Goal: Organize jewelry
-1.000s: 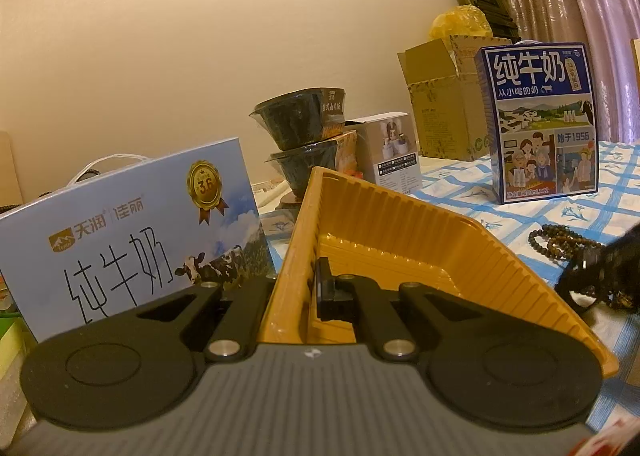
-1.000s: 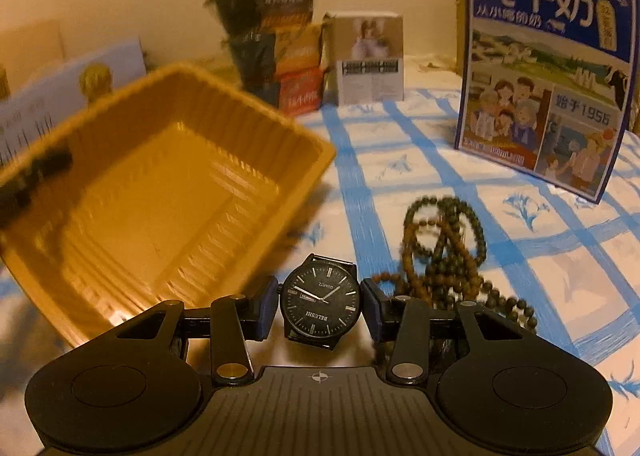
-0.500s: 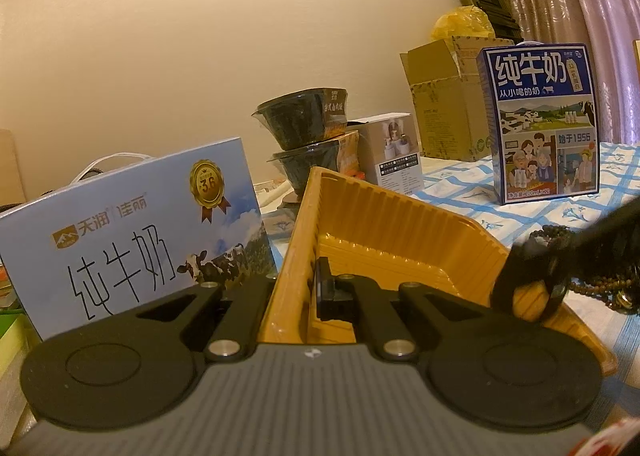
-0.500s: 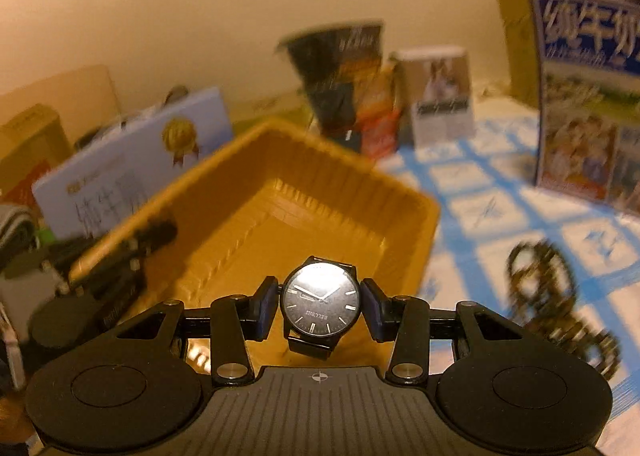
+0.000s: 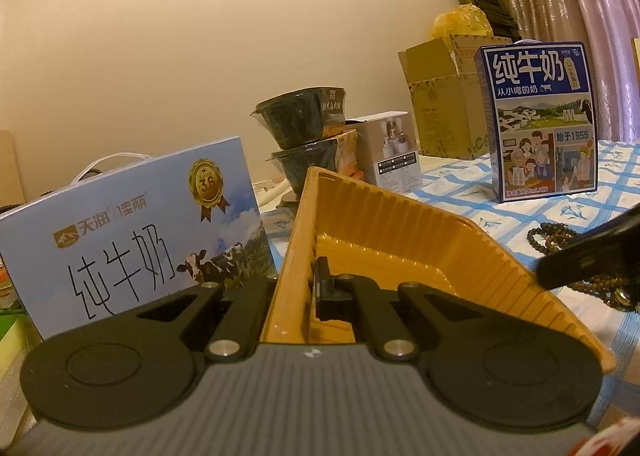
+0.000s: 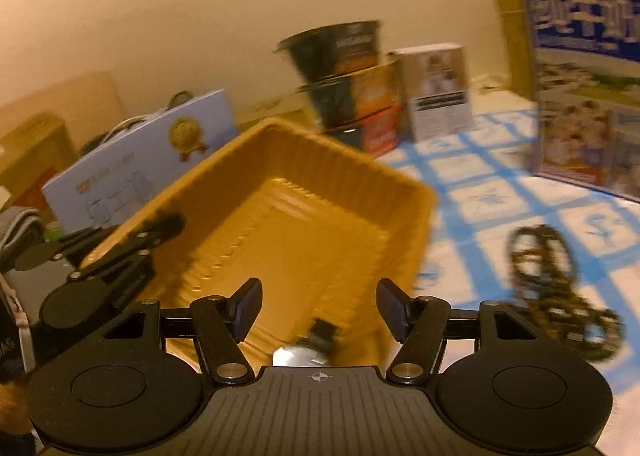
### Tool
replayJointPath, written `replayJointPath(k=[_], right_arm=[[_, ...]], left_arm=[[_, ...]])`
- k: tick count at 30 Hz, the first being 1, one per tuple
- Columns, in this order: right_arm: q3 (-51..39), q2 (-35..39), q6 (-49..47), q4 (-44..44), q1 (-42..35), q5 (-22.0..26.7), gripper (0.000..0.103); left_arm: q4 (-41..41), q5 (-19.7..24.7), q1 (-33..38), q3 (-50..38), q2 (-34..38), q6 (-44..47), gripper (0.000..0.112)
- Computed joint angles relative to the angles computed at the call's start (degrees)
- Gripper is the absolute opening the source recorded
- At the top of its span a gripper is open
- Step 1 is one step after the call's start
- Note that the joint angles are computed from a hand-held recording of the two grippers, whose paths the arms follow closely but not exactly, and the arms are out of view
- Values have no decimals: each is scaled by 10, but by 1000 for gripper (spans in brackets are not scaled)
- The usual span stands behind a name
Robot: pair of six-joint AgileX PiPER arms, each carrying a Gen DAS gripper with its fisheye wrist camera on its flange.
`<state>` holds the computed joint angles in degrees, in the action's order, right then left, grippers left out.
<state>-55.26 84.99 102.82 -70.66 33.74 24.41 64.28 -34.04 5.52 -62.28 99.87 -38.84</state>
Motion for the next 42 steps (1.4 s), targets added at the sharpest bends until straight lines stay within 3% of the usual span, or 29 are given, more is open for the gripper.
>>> replayJointPath(k=[10, 14, 21, 25, 29, 32, 38, 42], right_arm=[[139, -143, -75, 168, 13, 166, 63], [162, -158, -82, 188, -8, 168, 60], [143, -116, -123, 183, -27, 135, 43], [140, -107, -141, 188, -22, 150, 31], [145, -127, -168, 217, -23, 173, 28], [153, -136, -169, 196, -30, 162, 28], [130, -91, -205, 193, -59, 142, 28], [137, -92, -186, 172, -46, 157, 22]], left_arm=[[-2, 6, -1, -3, 2, -5, 3], [-4, 9, -3, -1, 0, -5, 3], [-8, 12, -6, 1, -2, 2, 3], [-8, 11, -6, 0, -1, 1, 3], [-9, 9, -5, 1, -1, 2, 3], [-9, 9, -6, 1, -1, 0, 3], [-7, 10, -6, -1, 0, -1, 3], [-8, 10, -6, 0, -1, 1, 3]])
